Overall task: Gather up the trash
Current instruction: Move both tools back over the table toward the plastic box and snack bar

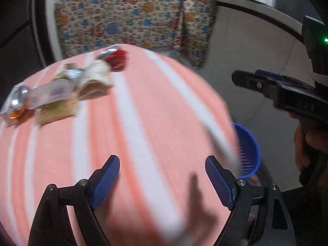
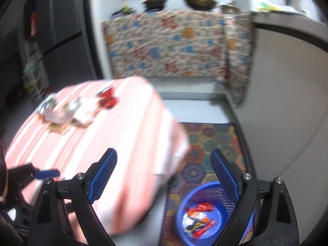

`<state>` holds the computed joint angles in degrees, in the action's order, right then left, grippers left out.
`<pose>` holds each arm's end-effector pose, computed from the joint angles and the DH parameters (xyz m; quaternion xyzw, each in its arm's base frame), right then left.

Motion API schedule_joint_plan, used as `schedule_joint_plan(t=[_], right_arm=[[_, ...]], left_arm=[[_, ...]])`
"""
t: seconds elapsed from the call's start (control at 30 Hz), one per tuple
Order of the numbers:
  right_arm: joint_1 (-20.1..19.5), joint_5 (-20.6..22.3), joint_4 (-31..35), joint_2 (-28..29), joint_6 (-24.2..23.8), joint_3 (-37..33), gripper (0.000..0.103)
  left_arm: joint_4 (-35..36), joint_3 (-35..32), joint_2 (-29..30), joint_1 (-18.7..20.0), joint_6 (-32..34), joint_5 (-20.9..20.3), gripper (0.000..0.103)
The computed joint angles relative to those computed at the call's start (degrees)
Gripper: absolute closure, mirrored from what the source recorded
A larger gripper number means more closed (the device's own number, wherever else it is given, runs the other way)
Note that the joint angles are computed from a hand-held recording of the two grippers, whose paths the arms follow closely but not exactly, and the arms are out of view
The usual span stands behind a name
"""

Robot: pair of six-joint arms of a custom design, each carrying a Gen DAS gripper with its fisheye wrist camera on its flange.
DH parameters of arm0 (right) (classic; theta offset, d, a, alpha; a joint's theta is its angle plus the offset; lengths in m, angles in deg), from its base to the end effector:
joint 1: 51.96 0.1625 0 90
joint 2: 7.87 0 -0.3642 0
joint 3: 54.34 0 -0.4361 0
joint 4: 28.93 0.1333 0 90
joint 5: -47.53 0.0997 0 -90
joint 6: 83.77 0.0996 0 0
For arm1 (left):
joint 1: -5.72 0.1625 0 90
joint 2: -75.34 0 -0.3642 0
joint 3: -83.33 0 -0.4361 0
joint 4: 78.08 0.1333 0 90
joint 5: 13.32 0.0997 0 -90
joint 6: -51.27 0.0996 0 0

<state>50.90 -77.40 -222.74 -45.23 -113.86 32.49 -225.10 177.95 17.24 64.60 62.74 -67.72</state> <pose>0.2296 -0.6629 0.0854 0.1832 -0.8399 0.3907 0.3292 -0.1798 -0.6679 0.1712 0.2896 0.8927 -0.2183 0.2675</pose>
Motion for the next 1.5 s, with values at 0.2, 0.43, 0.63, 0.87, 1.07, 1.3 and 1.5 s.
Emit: schedule_joint_plan(t=[0.2,0.43,0.63,0.87,1.07,1.3,1.5], right_arm=[[2.6,0.7,12.9,9.9,0.9,-10.0,0.01],[4.2,-0.1,19.8,18.6,-2.4,-18.9,0.01],[3.5,0.7,22.5,19.6,0.0,-21.1,0.006],[3.5,1.1,23.3,18.4,0.9,-19.9,0.004],[3.1,0.4,22.2,16.8,1.5,-17.9,0.004],[2.0,1.2,22.0,14.2,3.9,-15.7,0.004],[2.5,1.7,22.9,15.2,4.9,-17.0,0.004]], left_arm=[[-2.1,1.0,-3.7,4.1,3.4,6.3,0.016],[0.6,-2.1,-5.4,8.6,3.0,6.0,0.016],[3.2,-11.1,-0.9,11.5,7.4,0.2,0.016],[8.5,-23.9,7.1,13.4,13.1,-3.4,0.016],[23.2,-26.9,6.3,14.9,20.5,-23.4,0.016],[25.0,-19.1,-0.1,14.4,22.6,-23.5,0.016],[13.0,-16.6,-2.4,14.3,17.9,-12.8,0.016]])
